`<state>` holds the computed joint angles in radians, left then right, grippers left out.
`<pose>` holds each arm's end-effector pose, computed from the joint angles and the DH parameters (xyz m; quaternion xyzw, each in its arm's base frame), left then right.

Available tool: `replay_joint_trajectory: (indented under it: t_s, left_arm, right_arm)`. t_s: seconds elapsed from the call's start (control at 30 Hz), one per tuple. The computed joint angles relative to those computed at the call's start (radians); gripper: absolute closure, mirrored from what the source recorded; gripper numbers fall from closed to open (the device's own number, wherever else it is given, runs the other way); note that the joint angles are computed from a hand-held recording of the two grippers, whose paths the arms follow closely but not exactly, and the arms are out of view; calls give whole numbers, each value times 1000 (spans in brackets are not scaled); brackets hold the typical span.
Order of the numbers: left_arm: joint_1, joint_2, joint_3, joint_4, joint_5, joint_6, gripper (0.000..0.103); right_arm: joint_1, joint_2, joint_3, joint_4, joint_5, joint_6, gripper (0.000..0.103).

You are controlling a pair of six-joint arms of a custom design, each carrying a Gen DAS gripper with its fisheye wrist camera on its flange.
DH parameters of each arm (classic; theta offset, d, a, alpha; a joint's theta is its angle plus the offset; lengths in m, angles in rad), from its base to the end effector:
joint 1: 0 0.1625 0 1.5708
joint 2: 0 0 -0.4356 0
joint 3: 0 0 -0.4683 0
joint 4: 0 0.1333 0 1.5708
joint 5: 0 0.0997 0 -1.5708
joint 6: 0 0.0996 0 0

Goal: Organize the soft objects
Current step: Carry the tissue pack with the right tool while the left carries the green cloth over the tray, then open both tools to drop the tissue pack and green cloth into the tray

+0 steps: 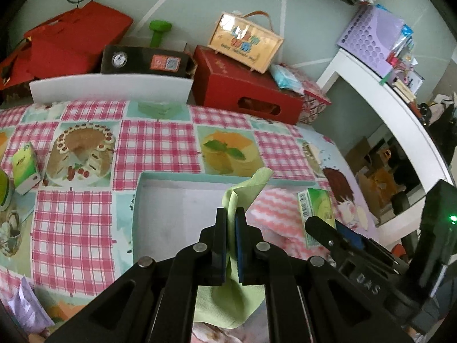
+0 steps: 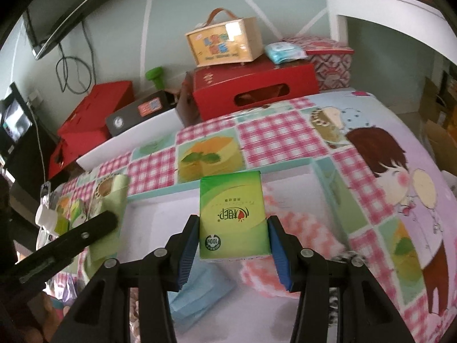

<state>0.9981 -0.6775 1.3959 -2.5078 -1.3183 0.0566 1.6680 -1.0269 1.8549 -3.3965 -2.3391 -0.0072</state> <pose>-0.3061 -0.7666 0.0548 0.2921 0.9420 -0.1366 0.0934 0.1275 -0.6471 0.2352 -0.1366 -0.8224 0.4579 0.3088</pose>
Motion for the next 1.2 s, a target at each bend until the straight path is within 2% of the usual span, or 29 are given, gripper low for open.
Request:
replay_joint_trajectory:
  t_s: [0.2,0.4,0.43,0.5,0.57,0.6,0.7,0.87,1.0,1.1,1.17,1.2]
  left_arm:
    - [17,42,-40,5,6,-15,98]
    - [25,64,-71,48,17,-43,96]
    - [26,66,-80,76,18,-55,94]
    - [27,66,-92,117,20,-73,82]
    - [24,61,-91,129,41,-88,65]
    - [21,57,-90,133,58,-92,63]
    - [14,45,-89,163,98,-104,61]
    - [0,29,-90,217,179,-135,43]
    - [-9,22,-88,245,235,-135,42]
    - [-7,23,-94,265,248,-141,40]
    - [-8,22,-93,276,257,-146,25]
    - [-8,21,-90,274,263,-146,23]
  right_arm:
    - [3,49,-50,34,-11,-47,52]
    - [1,59,-63,61,-24,-36,52]
    - [1,58,-63,67,-23,-31,52]
    - [-1,55,-63,80,-22,-23,47]
    - [1,55,-65,90,-31,-17,37]
    - [4,58,-68,91,-41,-18,33]
    - [6,61,-74,107,-54,-18,32]
    - [8,66,-87,158,-84,-4,27]
    - [9,71,-94,184,-115,7,21]
    - [6,63,-89,186,-110,22,19]
    - [4,58,-85,185,-106,31,18]
    - [4,56,-84,185,-104,36,17]
